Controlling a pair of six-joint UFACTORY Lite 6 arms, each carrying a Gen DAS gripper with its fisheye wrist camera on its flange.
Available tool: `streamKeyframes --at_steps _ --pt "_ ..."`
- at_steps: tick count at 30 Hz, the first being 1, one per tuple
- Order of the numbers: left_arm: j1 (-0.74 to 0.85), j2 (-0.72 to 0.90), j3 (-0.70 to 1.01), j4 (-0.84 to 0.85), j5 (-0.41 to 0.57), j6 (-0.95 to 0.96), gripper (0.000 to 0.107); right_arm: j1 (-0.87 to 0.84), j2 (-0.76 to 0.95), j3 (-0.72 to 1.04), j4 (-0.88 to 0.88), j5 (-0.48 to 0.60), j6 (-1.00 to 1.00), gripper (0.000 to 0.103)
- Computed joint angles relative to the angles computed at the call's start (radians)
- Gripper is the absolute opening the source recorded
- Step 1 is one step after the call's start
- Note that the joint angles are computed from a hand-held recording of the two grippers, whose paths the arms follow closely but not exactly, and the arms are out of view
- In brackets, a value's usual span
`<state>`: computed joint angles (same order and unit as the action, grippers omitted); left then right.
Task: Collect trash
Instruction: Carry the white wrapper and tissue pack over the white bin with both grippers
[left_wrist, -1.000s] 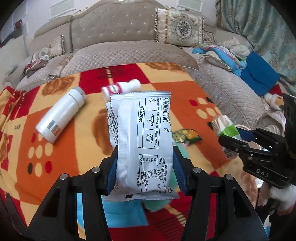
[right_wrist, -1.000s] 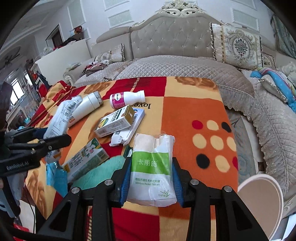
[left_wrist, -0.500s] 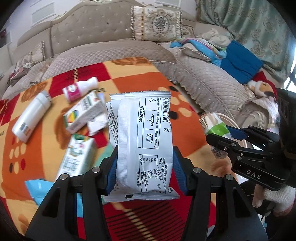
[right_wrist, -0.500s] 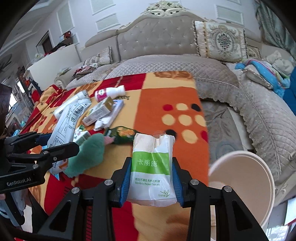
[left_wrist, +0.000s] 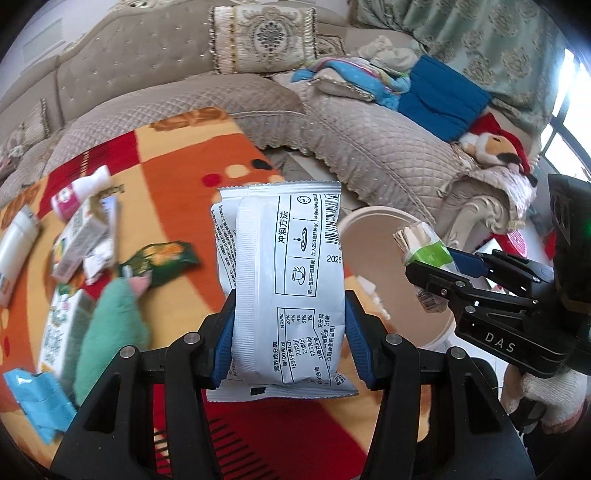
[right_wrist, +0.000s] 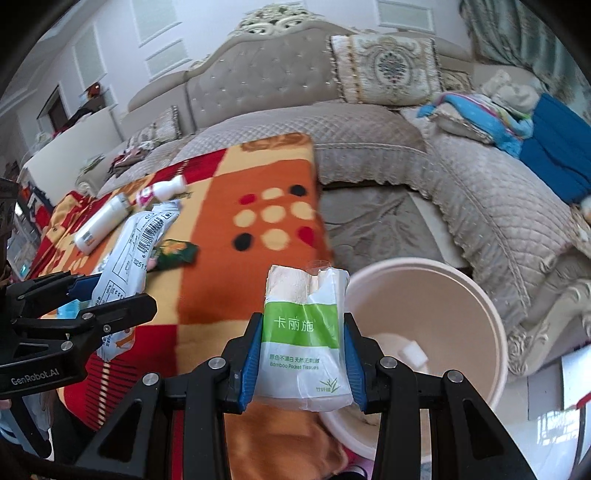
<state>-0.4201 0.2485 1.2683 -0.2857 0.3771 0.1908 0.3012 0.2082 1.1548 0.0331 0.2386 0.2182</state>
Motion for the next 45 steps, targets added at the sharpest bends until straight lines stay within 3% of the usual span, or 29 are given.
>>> streamKeyframes --at_steps 13,19,30,45 --pt "-0.153 0.237 0.24 0.048 0.035 -0.115 0.051 -0.185 -0.088 -0.167 0.252 -0.028 -0.293 0.039" --pt "-0.18 0.342 0.354 0.029 0.069 -0.118 0.051 -0.264 -0.056 -0.183 0.47 -0.031 -0.532 0.039" --pt "-0.199 0.497 0.538 0.002 0.122 -0.126 0.051 -0.351 0.034 -0.165 0.708 -0.022 -0.79 0.039" --pt "-0.209 0.577 0.677 -0.049 0.17 -0.093 0.051 -0.399 0.077 -0.156 0.809 -0.016 -0.905 0.039"
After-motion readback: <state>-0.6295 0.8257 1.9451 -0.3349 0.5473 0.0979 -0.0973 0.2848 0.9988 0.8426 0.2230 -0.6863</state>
